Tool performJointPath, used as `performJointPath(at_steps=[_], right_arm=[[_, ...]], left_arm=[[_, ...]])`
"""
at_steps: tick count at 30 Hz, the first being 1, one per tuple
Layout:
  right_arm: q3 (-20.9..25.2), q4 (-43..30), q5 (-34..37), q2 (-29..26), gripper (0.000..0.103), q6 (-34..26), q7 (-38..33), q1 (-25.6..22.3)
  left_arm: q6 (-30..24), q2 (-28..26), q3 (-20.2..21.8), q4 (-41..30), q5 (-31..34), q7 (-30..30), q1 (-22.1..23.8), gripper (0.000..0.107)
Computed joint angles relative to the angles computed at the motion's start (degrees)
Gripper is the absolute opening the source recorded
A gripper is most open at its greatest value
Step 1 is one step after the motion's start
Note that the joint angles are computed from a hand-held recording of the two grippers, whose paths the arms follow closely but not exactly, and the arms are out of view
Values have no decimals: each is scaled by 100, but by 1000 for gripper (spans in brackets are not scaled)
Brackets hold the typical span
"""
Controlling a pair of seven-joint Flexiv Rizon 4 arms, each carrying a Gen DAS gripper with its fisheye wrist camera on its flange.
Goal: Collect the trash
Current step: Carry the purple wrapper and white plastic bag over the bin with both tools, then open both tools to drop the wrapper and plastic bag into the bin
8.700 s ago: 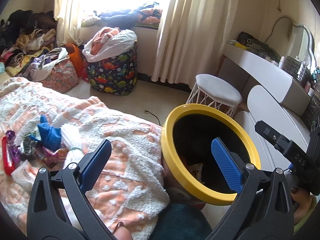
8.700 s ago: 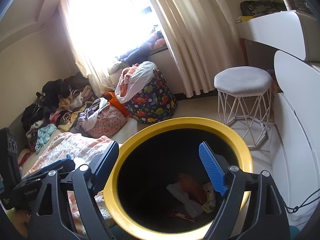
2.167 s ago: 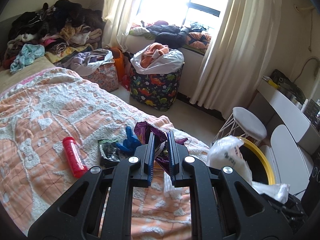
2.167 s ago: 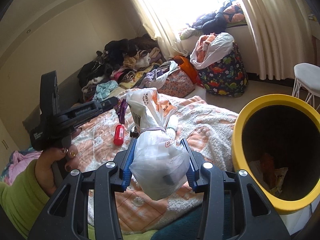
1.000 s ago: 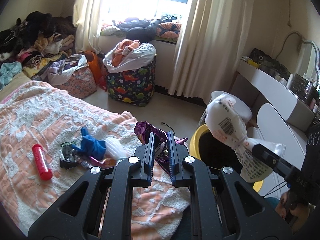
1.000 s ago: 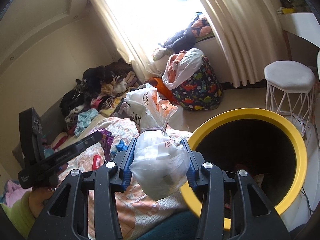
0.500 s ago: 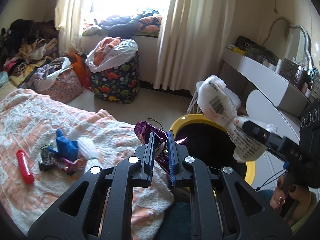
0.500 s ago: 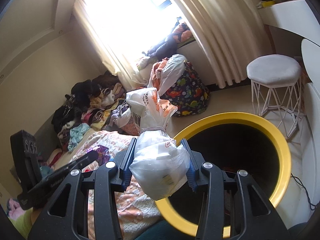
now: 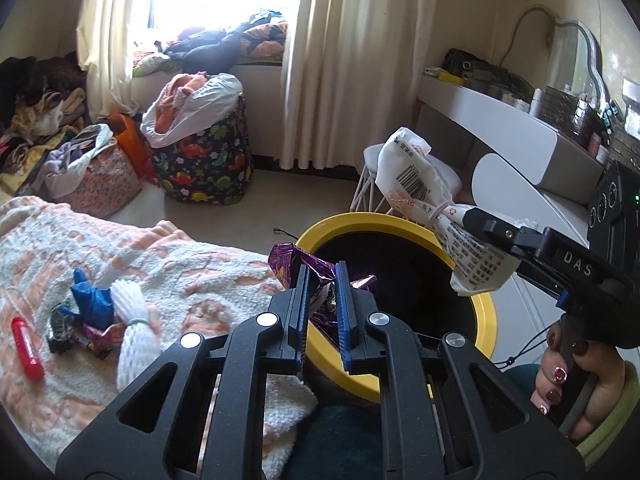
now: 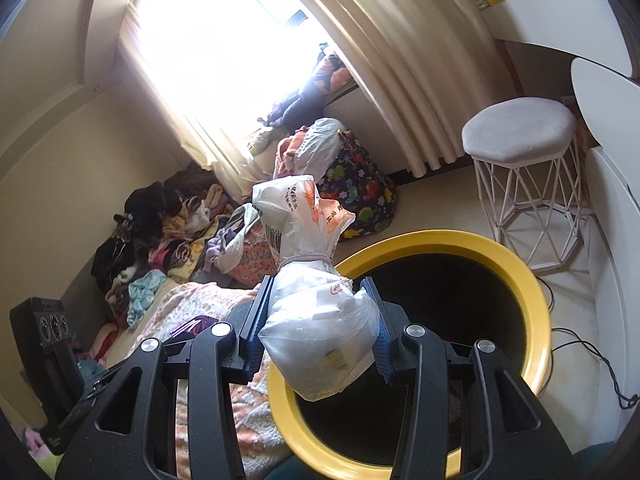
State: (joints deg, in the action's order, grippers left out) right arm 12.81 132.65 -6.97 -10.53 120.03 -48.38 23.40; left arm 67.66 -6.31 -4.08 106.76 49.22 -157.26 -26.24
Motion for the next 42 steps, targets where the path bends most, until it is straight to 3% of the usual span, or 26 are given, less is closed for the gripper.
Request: performJointPath(at_steps=[16, 25, 42], right_arm=[[-69, 23, 4, -141, 41, -104, 372, -236], [57, 20, -488, -324, 41, -253, 804, -644], [179, -77, -1026, -451, 43, -508, 1286, -939]], left_arm=[[399, -755, 264, -405, -572, 790, -289, 8], [566, -1152, 562, -636, -1013, 1208, -548, 8], [999, -1702, 972, -767, -1933, 1854, -728, 8]])
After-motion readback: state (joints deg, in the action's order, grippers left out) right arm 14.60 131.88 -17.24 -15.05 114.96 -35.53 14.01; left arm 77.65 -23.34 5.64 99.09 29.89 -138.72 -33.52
